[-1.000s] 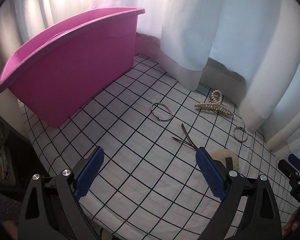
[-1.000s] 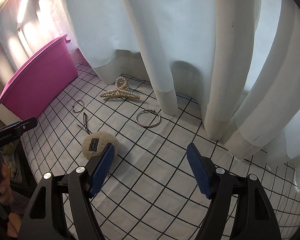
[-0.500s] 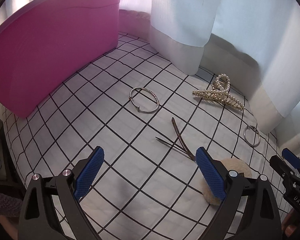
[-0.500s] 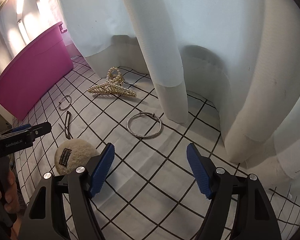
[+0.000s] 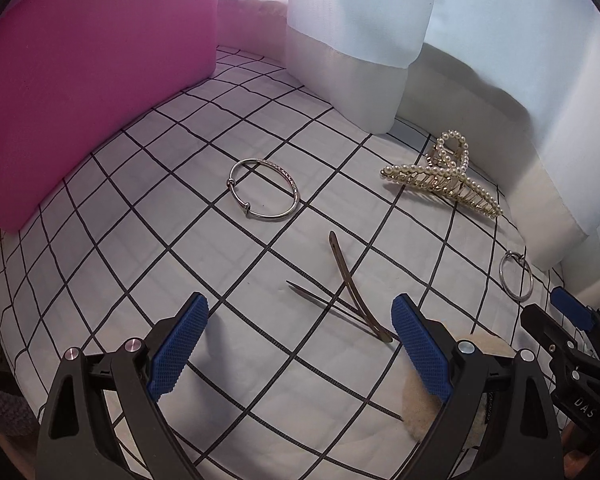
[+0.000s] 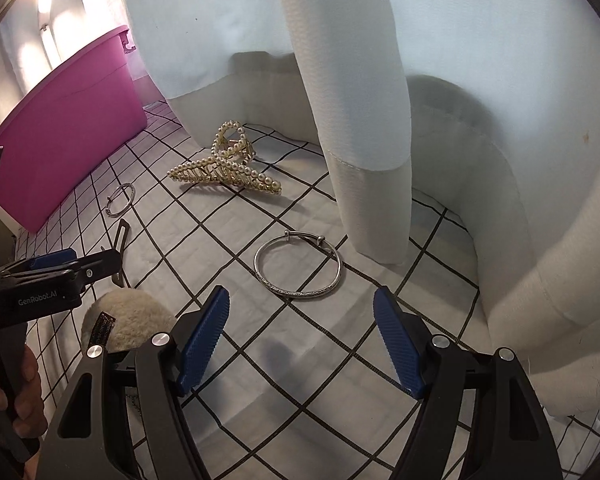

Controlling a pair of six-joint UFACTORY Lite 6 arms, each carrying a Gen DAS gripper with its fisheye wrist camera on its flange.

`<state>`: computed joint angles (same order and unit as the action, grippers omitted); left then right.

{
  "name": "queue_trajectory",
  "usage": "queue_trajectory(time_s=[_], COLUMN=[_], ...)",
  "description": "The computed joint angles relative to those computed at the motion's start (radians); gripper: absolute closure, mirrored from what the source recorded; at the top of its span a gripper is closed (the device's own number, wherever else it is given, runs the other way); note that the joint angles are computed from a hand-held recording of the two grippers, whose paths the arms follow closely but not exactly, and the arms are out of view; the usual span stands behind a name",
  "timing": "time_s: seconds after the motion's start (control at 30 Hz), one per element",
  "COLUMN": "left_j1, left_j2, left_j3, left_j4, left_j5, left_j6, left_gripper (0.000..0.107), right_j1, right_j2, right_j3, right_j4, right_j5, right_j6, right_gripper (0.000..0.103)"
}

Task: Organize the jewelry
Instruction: 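Grasp the black bobby pin with the left tool while the right tool grasps the silver bangle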

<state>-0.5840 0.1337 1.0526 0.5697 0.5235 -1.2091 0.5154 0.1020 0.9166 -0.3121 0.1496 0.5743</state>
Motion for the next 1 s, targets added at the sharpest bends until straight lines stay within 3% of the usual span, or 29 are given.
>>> queue_trajectory(time_s=[0.27, 0.4, 0.53, 0.8, 1.0], left_j1=[-0.015, -0.027, -0.043, -0.068, -0.075], left_j2=[0.032, 0.041, 0.068, 0.112, 0.105], left_j3=[0.012, 0.014, 0.036, 0.062, 0.046], left_j4=[0.038, 0.075, 0.1, 0.176, 0.199], left_j5=[-0.001, 0.009, 0.032, 0.068, 0.06], left_j6=[-0.059, -0.092, -0.111, -0.187, -0.213], left_gripper=[0.015, 0.015, 0.012, 0.009, 0.011], right_j1=[0.024, 0.017, 0.028, 0.049, 0.049], right_j2=[0.074, 0.115, 0.151, 0.238, 0.247], right_j3=[0.06, 0.092, 0.131, 0.22, 0.233], right_j4=[-0.214, -0.157, -0.257, -0.373, -0.375], right_j5=[0.029, 0.026, 0.047, 0.087, 0.099], right_j6=[0.18, 0.111, 0.198, 0.286, 0.285], right_gripper=[0.032, 0.032, 0.031, 0.018, 0.017])
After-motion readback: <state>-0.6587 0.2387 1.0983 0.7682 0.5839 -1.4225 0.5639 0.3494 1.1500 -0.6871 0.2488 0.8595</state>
